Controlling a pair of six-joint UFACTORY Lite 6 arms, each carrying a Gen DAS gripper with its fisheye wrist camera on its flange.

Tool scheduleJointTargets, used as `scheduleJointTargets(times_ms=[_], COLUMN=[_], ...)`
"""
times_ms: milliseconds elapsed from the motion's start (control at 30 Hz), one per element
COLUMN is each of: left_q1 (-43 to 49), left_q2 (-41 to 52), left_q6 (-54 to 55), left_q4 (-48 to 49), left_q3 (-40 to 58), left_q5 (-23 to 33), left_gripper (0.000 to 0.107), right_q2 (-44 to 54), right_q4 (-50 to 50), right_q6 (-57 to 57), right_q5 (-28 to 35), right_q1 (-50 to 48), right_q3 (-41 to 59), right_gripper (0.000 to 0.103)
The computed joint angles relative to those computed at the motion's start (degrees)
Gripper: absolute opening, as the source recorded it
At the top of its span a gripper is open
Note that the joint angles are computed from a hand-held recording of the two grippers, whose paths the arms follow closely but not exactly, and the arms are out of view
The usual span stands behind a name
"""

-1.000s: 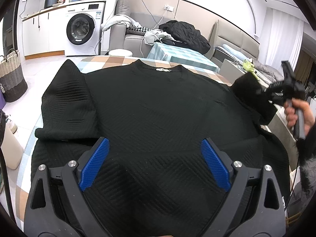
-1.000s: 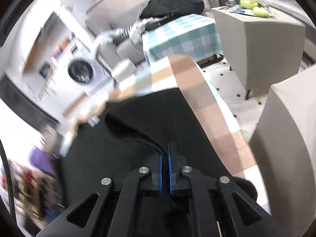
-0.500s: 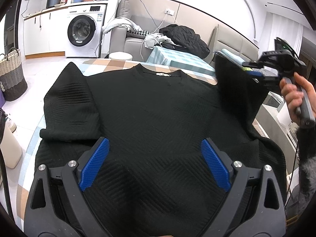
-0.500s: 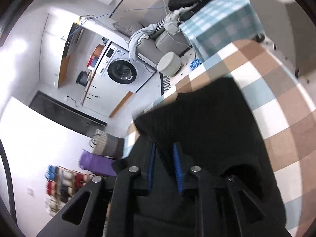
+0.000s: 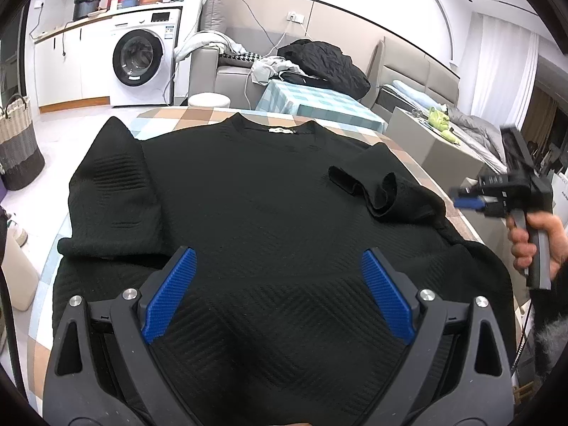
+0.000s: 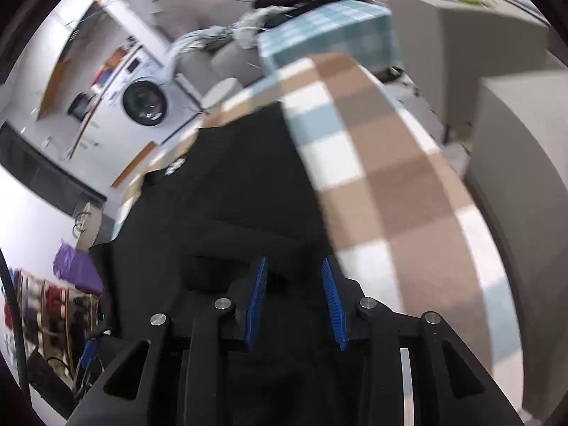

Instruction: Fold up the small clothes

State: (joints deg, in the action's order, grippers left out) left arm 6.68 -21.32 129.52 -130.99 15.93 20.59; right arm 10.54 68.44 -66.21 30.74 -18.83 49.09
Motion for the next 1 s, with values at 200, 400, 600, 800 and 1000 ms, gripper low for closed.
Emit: scheduleJointTargets(times_ms=[200,400,600,800,1000], left_q1=[-2.1,-0.9,-1.1,-4.4,-0.6], left_q2=[-1.8,-2.5,2.2,-0.3,-3.4], left_q6=[1.7,0.1,0.7,2.8,-0.8], left_q4=[-3.8,-1.9,-1.8,-4.5,-0.7], left_q3=[-0.7,-1.1,1.0,0.6,-1.4], left_q5=[-2.5,-2.5,-0.3,-2.0,-2.9], left_gripper=[0.094,0.094,0.093,0.093,0.094], right_q2=[6.0,19.3,2.6,-5.9,9.1], right_q4=[11.9,-1.5,-11.7,-5.1,-6.8], right_q6=[-5.4,10.5,3.5,-1.7,4.2], right_q5=[-1.4,5.3,11.7,-1.2,-4.3], right_q1=[7.3,8.0,3.6,-2.4,0.3], right_q3=[7.0,18.5,-1.8,-6.1,6.3], right_gripper=[0.045,0.043,0.043,0.048,0.048])
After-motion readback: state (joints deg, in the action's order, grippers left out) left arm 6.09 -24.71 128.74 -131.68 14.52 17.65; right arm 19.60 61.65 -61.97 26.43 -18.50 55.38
